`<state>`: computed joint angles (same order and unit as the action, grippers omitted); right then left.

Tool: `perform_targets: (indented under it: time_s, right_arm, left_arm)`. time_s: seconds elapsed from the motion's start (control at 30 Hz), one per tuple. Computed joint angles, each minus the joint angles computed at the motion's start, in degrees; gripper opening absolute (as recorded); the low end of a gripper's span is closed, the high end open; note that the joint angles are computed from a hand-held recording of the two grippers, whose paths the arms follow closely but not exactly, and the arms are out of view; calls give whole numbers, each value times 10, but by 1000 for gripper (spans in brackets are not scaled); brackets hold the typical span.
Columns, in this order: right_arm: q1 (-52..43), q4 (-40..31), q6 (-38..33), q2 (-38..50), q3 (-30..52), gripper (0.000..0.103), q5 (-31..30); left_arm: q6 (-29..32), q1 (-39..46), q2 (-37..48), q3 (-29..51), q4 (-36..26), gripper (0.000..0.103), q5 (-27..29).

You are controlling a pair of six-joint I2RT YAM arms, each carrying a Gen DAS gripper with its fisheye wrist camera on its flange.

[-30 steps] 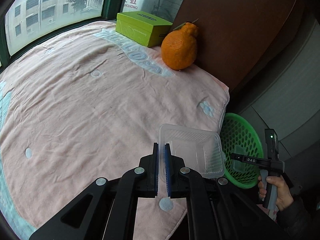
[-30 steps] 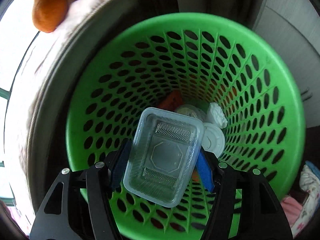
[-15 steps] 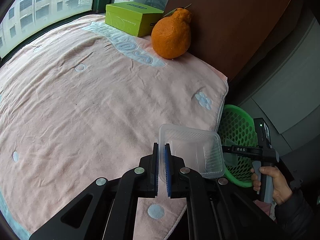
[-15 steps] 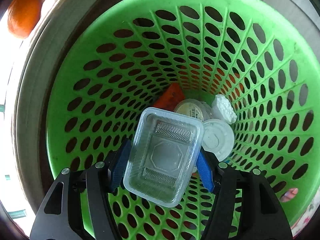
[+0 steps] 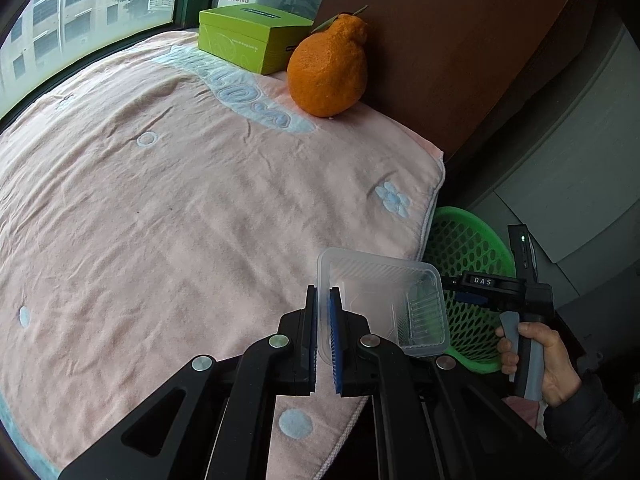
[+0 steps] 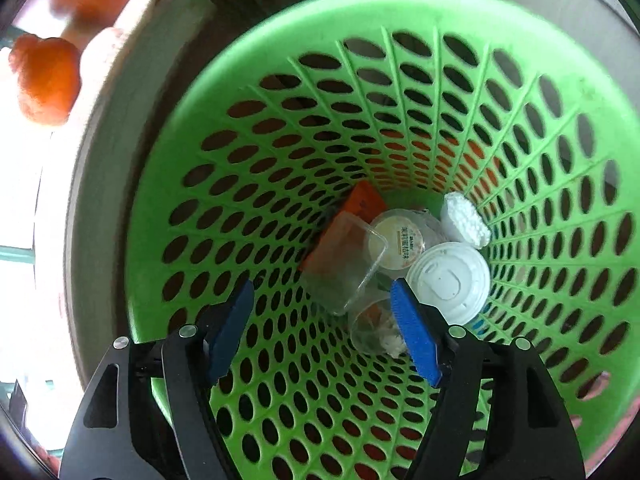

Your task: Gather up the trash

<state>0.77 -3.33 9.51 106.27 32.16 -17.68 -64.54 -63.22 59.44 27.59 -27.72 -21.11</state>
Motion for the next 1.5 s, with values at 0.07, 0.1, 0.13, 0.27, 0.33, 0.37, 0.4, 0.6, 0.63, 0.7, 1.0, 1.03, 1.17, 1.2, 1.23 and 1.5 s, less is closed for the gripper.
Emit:
perform_targets:
  time_s: [0.07, 0.1, 0.13, 0.27, 0.33, 0.37, 0.4, 0.6, 0.63, 0.7, 1.0, 1.03, 1.17, 1.2, 1.23, 1.5]
  right_arm:
    - [-1, -27, -18, -58, -19, 71, 8]
    - [-1, -38, -28, -87, -29, 71, 13]
    - [-2, -48, -38, -116, -39, 71, 18]
    - [-20, -102, -86, -250, -81, 72, 25]
    - [-37, -138, -108, -314, -93, 73, 21]
    - [-50, -156, -120, -345, -99, 73, 17]
    - [-65, -174, -132, -372, -103, 73, 11]
    - [-167, -266, -206, -470, -105, 73, -43]
    - [-176, -278, -213, -481, -104, 73, -50]
    - [-204, -296, -232, -497, -103, 73, -64]
    - [-297, -346, -301, -529, -103, 73, -102]
    - [-306, -346, -306, -523, -103, 73, -106]
    - [-335, -347, -319, -510, -104, 73, -116]
    - [-340, -348, -321, -509, -105, 73, -117]
    - [-347, -351, -325, -509, -105, 73, -120]
    - [-380, -361, -344, -499, -102, 73, -134]
  left_arm:
    - [3, -9, 17, 9, 12, 6, 0]
    - [5, -13, 27, 14, 20, 6, 1]
    - [7, -17, 38, 19, 27, 6, 1]
    - [20, -29, 90, 48, 61, 6, 8]
    - [33, -31, 125, 69, 78, 6, 15]
    - [42, -31, 146, 84, 84, 6, 18]
    - [50, -31, 166, 97, 90, 6, 22]
    - [102, -28, 306, 202, 108, 6, 43]
    - [108, -28, 330, 221, 105, 6, 44]
    - [118, -24, 367, 248, 114, 6, 58]
    - [157, -27, 505, 371, 87, 6, 78]
    - [162, -29, 519, 385, 80, 6, 76]
    - [176, -32, 570, 439, 55, 6, 78]
    - [179, -33, 579, 447, 50, 6, 80]
    - [182, -33, 588, 455, 46, 6, 80]
    - [182, -35, 622, 479, 28, 6, 88]
